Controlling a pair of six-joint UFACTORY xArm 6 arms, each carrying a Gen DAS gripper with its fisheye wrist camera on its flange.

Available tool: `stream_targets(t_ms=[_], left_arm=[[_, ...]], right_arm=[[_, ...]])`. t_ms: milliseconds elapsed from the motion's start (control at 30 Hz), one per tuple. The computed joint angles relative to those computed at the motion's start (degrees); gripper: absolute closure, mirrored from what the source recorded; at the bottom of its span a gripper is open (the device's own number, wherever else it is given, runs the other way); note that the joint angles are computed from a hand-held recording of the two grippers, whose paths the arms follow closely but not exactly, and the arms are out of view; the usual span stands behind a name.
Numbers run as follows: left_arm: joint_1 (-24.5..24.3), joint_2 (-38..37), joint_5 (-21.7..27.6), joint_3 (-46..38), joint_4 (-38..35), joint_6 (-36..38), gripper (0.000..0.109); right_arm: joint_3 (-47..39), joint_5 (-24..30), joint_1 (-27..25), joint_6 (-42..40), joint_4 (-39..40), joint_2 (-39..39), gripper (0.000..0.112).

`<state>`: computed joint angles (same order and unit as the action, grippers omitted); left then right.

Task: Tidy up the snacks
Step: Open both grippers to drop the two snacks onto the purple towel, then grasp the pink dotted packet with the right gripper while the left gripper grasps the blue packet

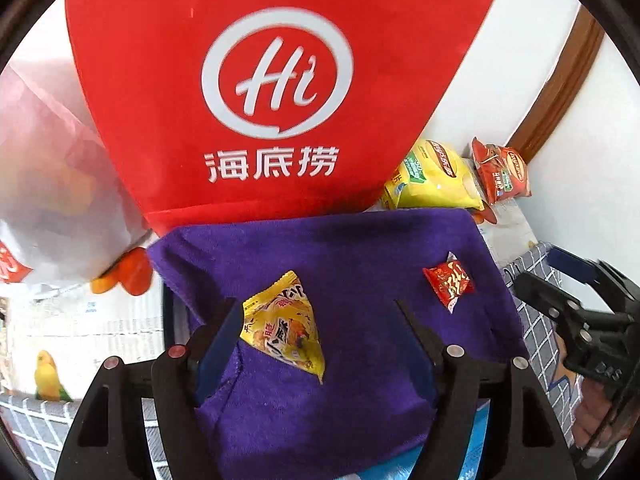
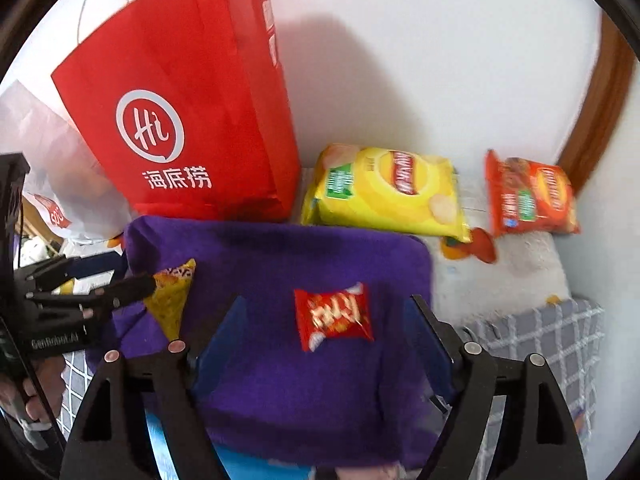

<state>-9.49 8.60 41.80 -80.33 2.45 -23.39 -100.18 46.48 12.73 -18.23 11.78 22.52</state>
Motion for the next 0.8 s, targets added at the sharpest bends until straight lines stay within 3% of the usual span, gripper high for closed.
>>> stream_targets(t_ms=[100, 300, 433, 633, 733, 800], left_arm=[[-1.0, -1.4, 0.3, 0.1, 1.7, -0.4, 0.036], [-2.3, -5.6, -1.3, 2.3, -2.9, 5.2, 0.035], [-3.7, -8.9, -3.7, 5.0, 0.2, 4.9, 0.035], [-4.8, -13.3, -5.7, 8.1, 0.0, 3.4, 0.037], [-5.9, -16.2, -4.4, 10.5, 1.0, 2.4, 0.037], [-6.6, -18.4, -4.1, 12.4, 2.3, 1.4, 0.037]], right_arm=[[5.6, -2.8, -0.3, 6.4, -6.3, -4.8, 0.03], [14.7, -4.1, -3.0, 7.1, -7.3, -13.4, 0.03], [19.3, -3.8, -4.6, 7.7, -8.8, -18.4, 0.03], [29.0, -9.0, -7.3, 4.8, -3.8, -27.3, 0.03], [32.4, -8.1, -9.4, -6.1, 9.3, -31.2, 0.03], [33.5, -6.4, -10.5, -8.5, 13.6, -32.6, 0.03]])
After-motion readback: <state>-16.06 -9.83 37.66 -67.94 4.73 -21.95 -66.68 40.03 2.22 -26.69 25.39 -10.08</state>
